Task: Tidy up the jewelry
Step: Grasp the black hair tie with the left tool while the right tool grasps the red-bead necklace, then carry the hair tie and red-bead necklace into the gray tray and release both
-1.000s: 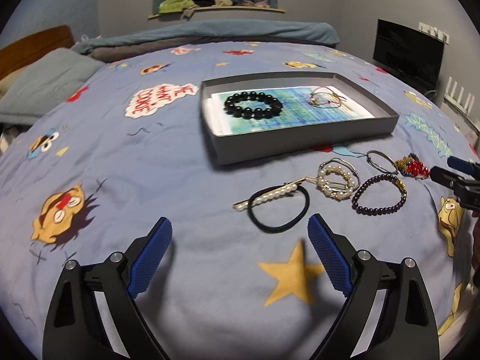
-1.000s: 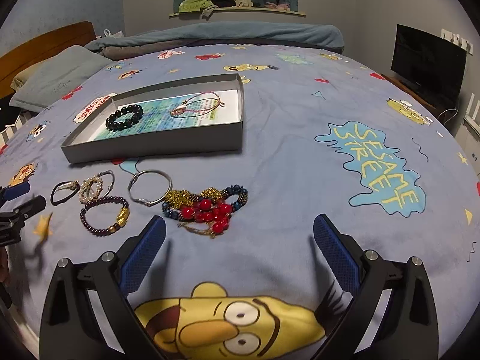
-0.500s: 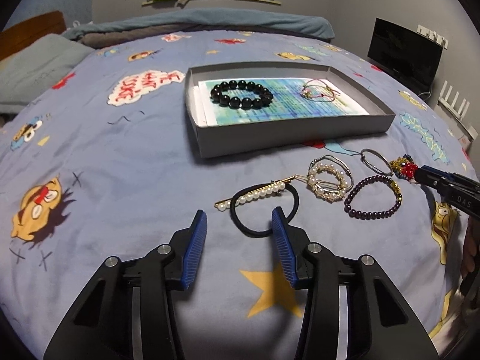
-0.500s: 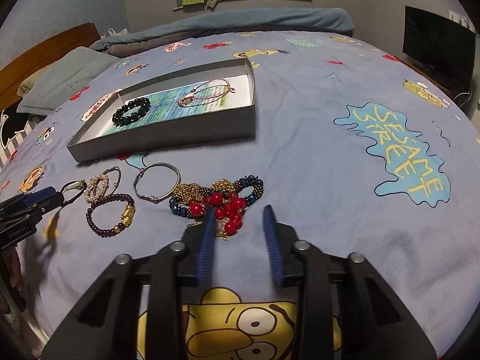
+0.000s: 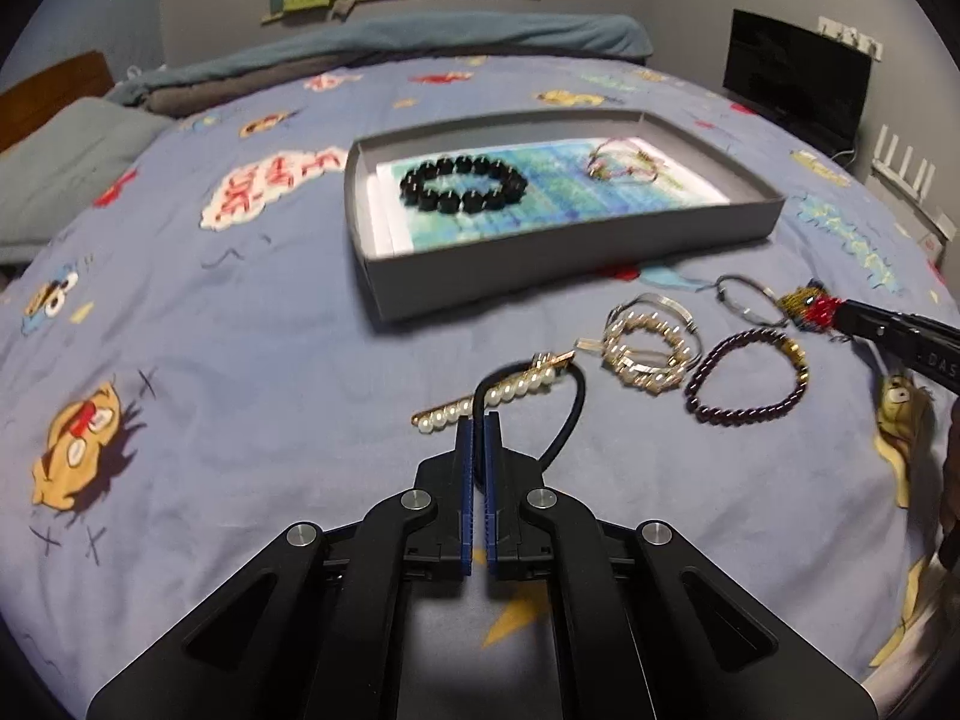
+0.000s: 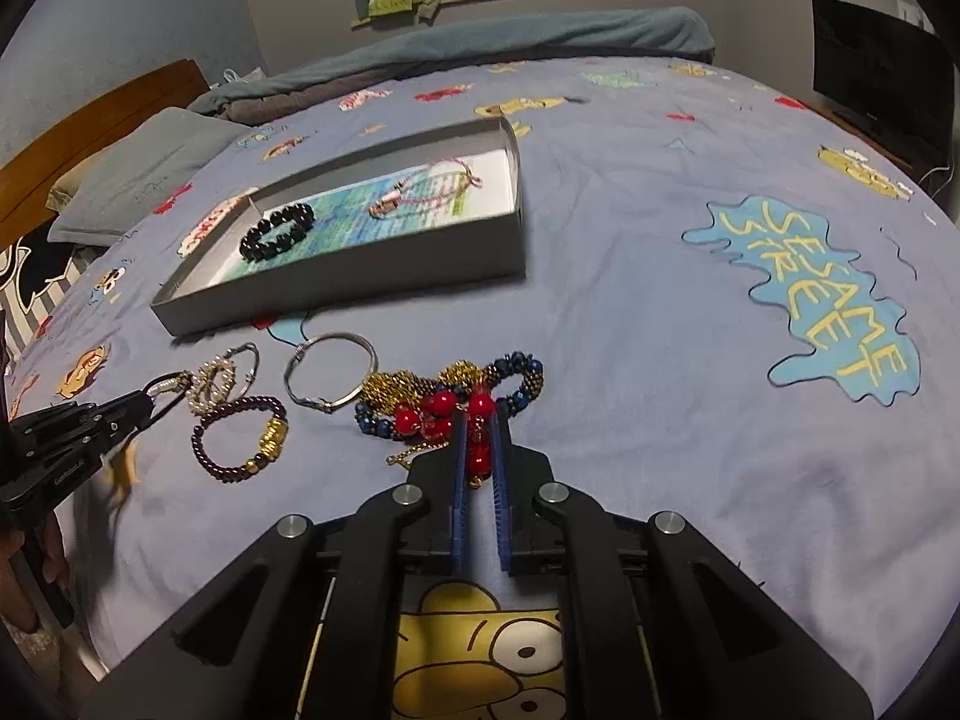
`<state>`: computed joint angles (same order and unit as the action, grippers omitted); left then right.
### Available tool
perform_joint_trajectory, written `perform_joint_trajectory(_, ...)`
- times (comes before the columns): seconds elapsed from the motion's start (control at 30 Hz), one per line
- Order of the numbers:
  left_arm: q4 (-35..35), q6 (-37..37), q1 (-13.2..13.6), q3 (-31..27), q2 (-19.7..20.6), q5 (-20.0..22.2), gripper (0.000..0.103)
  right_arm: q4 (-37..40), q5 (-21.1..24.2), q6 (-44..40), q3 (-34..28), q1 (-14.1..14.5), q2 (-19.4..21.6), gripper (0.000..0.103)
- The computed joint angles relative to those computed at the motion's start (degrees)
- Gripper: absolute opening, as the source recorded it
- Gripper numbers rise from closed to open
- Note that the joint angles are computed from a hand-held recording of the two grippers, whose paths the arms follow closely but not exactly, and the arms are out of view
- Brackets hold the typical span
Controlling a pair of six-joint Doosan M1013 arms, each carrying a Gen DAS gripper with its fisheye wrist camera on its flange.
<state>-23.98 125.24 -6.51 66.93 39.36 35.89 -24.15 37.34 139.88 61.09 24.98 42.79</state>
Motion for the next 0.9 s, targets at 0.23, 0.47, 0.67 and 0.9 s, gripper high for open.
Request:
perform_joint_trajectory(0.23, -5.9, 6.35, 0.63, 1.18, -2.12, -2.78, 0.003, -7.82, -2.35, 5.18, 1.59, 0.48, -1.65, 0.008)
perform_joint_trajectory(0.47, -12.2, 13.18, 1.18, 1.69, -4.29, -4.27, 0.003, -13.77, -2.67, 7.55, 1.61, 0.76, -2.94, 0.007)
perform_joint_trajectory(0.67, -13.77, 14.12, 1.56, 0.78, -4.97, -5.19, 0.003, -18.52, -3.26, 8.81, 0.71, 0.94, -3.57, 0.007)
perform_joint_trajectory(0.9, -10.63, 10.32, 1.49, -1.97, -3.71, -5.2, 0.003, -23.52, -3.18, 10.09, -2.13, 0.7, -3.14, 0.007)
